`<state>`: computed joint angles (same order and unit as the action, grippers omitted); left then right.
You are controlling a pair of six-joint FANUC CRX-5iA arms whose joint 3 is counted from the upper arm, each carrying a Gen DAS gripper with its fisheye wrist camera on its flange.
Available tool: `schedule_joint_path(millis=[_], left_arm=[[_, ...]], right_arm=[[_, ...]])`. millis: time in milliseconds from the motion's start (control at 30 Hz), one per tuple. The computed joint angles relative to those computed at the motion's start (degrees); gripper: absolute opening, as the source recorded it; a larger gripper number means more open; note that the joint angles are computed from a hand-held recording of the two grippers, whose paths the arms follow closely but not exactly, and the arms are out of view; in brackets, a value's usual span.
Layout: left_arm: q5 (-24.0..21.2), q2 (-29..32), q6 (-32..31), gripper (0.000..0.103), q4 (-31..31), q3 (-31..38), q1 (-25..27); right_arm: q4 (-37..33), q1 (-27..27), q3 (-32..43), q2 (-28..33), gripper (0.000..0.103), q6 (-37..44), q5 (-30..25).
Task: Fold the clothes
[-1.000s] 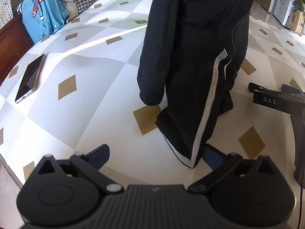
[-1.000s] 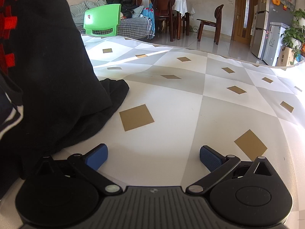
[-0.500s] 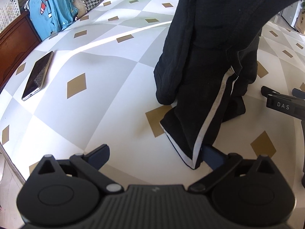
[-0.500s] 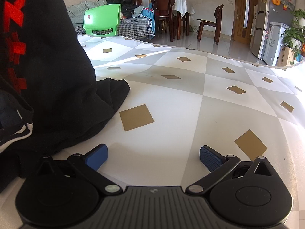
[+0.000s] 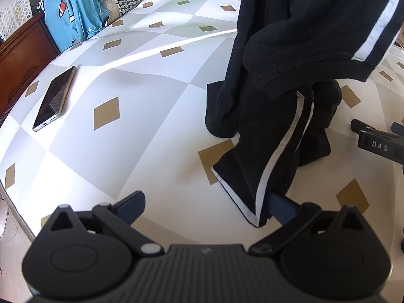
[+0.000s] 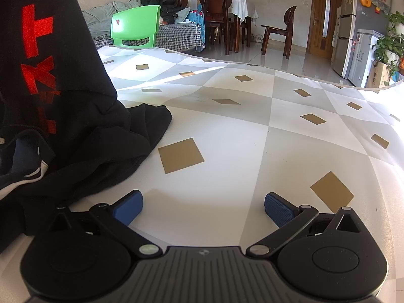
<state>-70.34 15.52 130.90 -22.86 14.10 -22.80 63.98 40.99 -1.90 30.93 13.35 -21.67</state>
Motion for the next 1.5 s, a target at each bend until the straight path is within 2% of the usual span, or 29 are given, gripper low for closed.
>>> schedule_joint_path(millis=[433, 700, 967, 1500], left_arm=[[-0.3, -0.1, 0.4, 0.103, -0.1, 0.4, 0.0], [-0.2, 0.7, -0.2, 0.103, 3.6, 0.3, 1.8], [-0.5, 0.8, -0.2, 0.103, 4.4, 0.2, 1.9], [-1.2, 2.9, -1.8, 0.103, 3.4, 2.5, -0.1]], right_arm=[[0.0, 0.1, -0.1, -0.1, 0.103, -0.1, 0.0], [0.1, 0.1, -0.2, -0.2, 0.103, -0.1, -0.1], [0.2, 0.1, -0.3, -0.2, 0.103, -0.3, 0.0], [0.3, 0.1, -0.3, -0.2, 0.103, -0.3, 0.0]])
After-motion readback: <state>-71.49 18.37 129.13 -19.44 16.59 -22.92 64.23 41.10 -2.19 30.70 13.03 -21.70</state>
